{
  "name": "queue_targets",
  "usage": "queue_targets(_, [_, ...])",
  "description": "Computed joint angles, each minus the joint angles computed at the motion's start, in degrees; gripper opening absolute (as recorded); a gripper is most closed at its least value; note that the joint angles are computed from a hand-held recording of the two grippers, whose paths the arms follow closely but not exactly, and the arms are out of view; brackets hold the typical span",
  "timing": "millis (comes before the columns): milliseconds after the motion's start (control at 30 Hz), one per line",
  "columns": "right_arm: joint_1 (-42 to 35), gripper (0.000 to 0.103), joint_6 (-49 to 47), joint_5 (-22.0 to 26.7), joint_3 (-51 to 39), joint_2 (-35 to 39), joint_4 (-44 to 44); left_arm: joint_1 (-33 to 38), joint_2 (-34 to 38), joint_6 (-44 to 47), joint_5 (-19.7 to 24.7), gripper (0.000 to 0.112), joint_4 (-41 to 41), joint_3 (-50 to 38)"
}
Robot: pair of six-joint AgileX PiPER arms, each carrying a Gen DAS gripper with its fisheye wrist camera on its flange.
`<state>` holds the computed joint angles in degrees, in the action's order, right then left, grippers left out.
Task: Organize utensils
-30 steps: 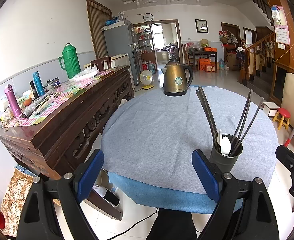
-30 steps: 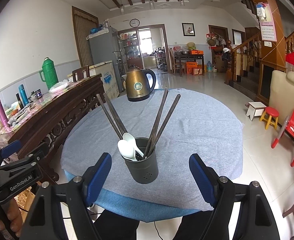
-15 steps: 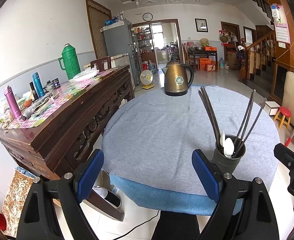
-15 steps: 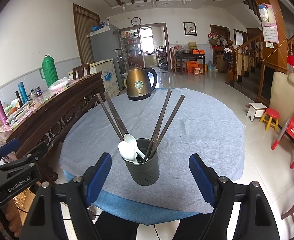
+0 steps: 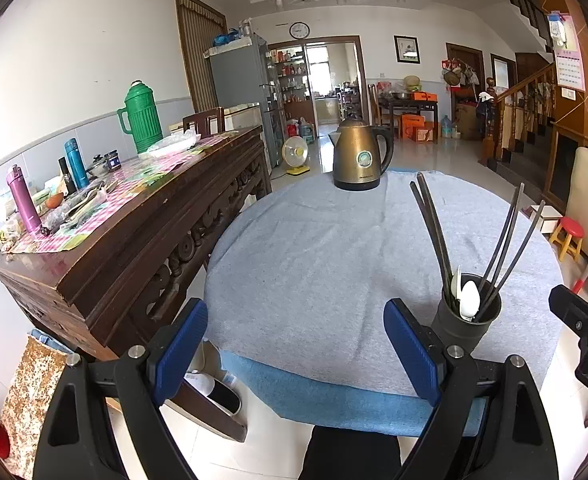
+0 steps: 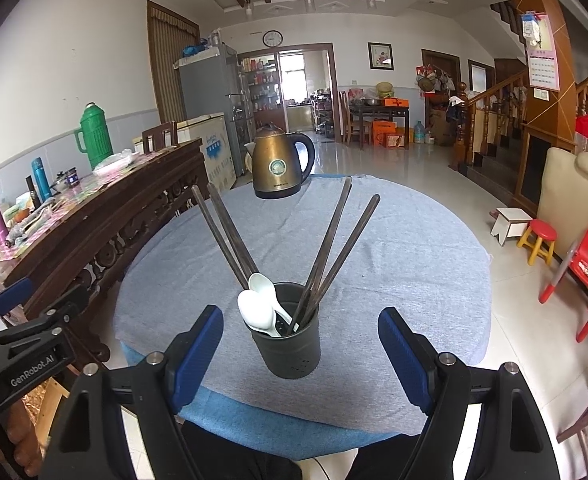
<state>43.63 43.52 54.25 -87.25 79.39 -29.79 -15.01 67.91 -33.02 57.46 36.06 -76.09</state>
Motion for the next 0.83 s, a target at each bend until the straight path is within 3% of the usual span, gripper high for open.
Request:
queue_targets(600, [-4.0, 0.083, -2.9, -3.0, 1.9, -0.1, 4.3, -1.9, 2.4, -0.5, 1.6, 0.090, 1.4, -1.1])
queue_targets(700, [-4.3, 0.083, -3.2, -3.3, 2.0, -0.1, 4.1, -1.3, 3.0, 0.3, 0.9, 0.090, 0.6, -1.5])
queue_targets(833, [-7.8, 0.083, -4.8, -4.8, 3.0, -0.1, 6.1, 3.1, 3.7, 4.3, -3.6, 0.090, -5.8, -1.7])
